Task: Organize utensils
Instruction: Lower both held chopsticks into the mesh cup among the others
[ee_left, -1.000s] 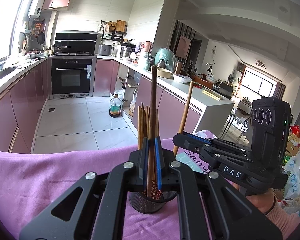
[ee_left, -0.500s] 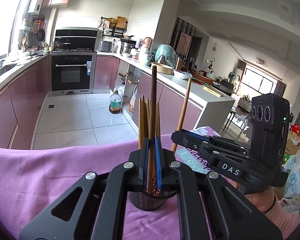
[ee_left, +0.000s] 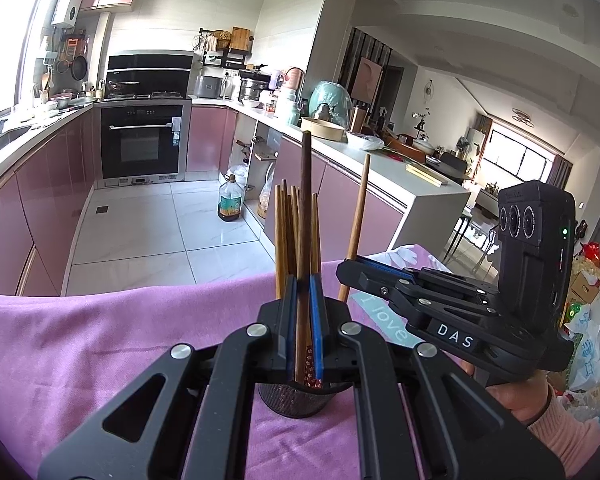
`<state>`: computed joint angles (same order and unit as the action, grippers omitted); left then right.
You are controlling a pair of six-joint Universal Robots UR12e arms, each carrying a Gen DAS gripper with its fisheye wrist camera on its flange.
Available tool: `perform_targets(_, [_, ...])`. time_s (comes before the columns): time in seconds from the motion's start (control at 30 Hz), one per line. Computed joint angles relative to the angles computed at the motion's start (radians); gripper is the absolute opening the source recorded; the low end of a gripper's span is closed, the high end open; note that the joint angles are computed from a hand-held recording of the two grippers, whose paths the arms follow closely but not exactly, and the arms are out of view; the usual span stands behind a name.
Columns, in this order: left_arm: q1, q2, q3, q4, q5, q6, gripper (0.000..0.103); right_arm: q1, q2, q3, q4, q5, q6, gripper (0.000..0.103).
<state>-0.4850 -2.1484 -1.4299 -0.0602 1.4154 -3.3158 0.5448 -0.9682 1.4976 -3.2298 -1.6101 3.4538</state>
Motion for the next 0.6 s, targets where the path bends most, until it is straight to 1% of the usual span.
perform_targets(0.6, [-0.004, -0.013, 0.016, -0.033, 0.002, -0.004, 0.007, -0.004, 0.007, -0.005, 0.026, 0.008, 0.011, 0.005])
